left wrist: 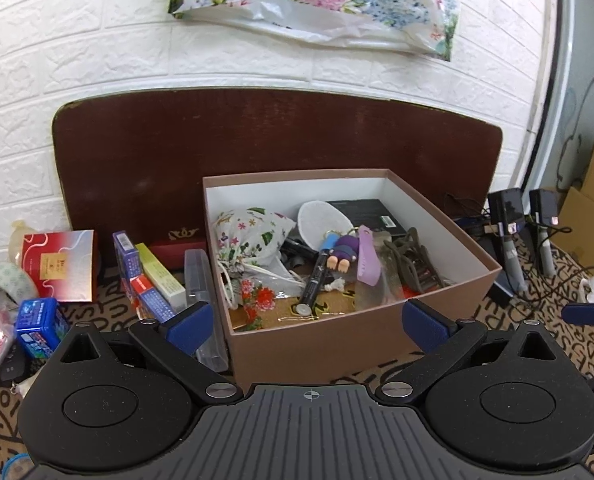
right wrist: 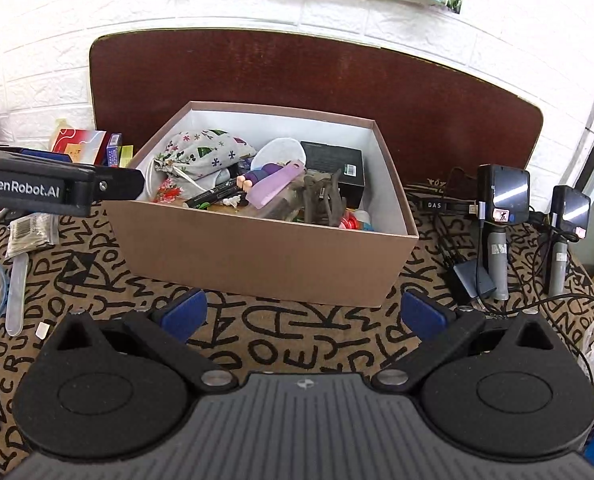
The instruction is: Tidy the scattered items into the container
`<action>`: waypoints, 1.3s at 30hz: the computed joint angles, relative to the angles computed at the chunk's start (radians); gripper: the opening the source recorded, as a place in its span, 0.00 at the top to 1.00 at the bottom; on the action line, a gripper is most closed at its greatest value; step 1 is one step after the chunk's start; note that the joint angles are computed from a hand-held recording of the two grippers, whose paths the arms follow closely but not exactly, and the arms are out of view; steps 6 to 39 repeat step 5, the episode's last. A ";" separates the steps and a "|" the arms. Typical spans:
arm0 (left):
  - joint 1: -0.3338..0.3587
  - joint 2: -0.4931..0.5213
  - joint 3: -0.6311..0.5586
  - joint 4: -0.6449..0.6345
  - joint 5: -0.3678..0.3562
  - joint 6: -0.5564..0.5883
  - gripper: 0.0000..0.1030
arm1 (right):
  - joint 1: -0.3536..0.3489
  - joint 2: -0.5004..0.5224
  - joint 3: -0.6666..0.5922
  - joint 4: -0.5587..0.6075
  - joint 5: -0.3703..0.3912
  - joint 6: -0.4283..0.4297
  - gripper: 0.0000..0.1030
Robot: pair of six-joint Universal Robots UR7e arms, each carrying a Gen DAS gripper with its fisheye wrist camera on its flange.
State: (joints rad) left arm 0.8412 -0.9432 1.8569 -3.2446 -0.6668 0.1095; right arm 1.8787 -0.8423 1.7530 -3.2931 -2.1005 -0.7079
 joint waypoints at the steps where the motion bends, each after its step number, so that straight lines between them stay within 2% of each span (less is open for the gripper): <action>1: -0.002 0.000 0.003 -0.002 -0.003 0.006 0.00 | 0.000 -0.001 0.001 0.001 0.001 0.000 0.01; 39: -0.005 0.000 0.005 0.021 0.002 -0.014 0.00 | 0.000 -0.003 0.004 0.007 0.001 0.003 0.01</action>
